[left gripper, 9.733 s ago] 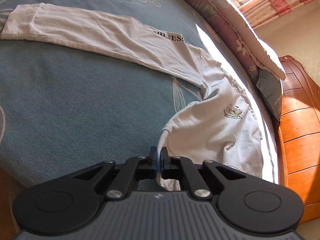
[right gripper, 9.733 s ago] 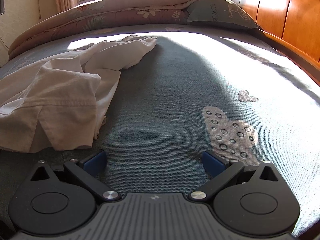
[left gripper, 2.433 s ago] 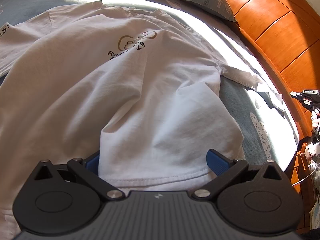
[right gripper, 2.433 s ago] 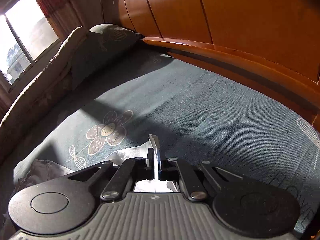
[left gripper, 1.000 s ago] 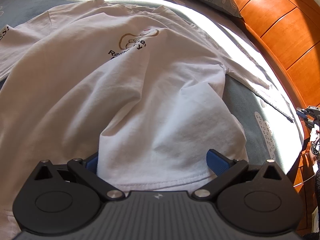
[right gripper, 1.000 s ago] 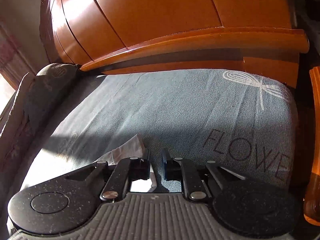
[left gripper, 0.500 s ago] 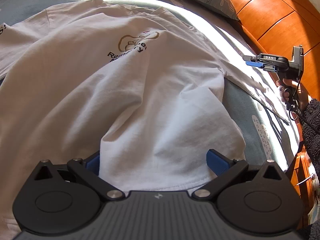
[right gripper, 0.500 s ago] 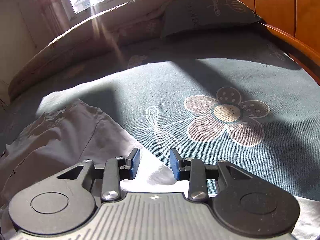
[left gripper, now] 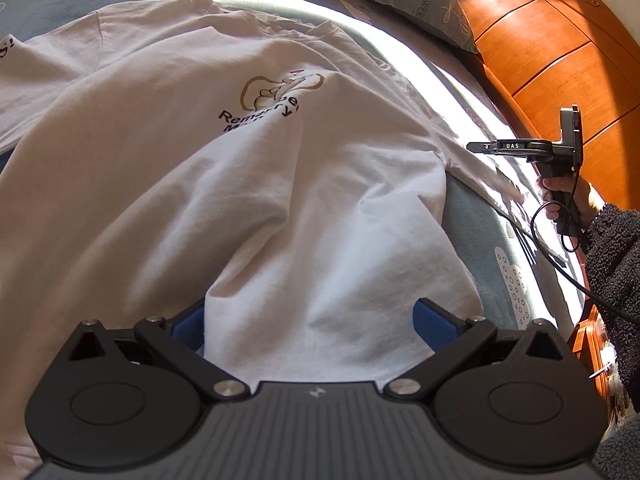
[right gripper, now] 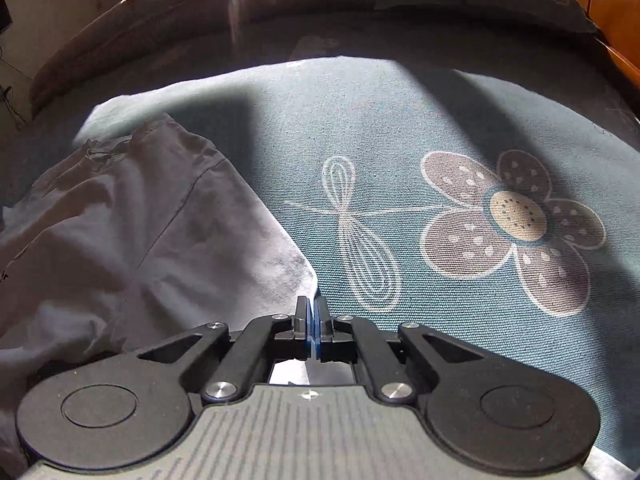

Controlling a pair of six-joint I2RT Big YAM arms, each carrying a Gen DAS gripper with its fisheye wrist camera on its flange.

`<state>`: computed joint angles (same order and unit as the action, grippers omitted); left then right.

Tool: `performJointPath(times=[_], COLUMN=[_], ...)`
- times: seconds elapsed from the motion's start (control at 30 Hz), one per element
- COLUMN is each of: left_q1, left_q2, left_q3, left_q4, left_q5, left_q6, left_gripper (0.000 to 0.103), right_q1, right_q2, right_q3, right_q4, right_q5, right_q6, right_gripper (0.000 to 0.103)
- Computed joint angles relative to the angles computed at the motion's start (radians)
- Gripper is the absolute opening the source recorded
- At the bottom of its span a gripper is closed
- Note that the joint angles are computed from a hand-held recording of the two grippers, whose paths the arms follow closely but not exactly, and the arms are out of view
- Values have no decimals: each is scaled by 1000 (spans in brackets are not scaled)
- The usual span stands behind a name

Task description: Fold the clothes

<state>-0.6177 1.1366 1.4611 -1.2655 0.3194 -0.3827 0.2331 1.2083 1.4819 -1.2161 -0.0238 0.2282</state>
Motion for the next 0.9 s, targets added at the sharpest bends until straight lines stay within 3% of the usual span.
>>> performJointPath(times=[0.23, 0.33, 0.4, 0.5, 0.63, 0.8, 0.9], left_q1=[-1, 3, 3, 1, 9, 25, 44], left_q2=[8, 7, 12, 20, 20, 14, 2], left_q3=[70, 77, 86, 100, 101, 95, 80], left_q4=[14, 23, 24, 19, 18, 7, 18], left_q5=[-19, -19, -28, -48, -51, -62, -54], left_q6=[41, 54, 62, 73, 84, 95, 92], left_gripper=[102, 102, 102, 102, 102, 102, 102], right_q1=[13, 37, 54, 100, 146, 189, 182], right_q2=[26, 8, 14, 82, 196, 303, 347], right_q3=[13, 18, 38, 109, 186, 240, 309], right_q4=[58, 84, 108, 100, 90, 138, 113], right_q5=[94, 132, 91, 61, 10, 165, 173], right_q6=[90, 138, 133, 100, 120, 119, 162], right_gripper=[6, 14, 25, 26, 26, 26, 27])
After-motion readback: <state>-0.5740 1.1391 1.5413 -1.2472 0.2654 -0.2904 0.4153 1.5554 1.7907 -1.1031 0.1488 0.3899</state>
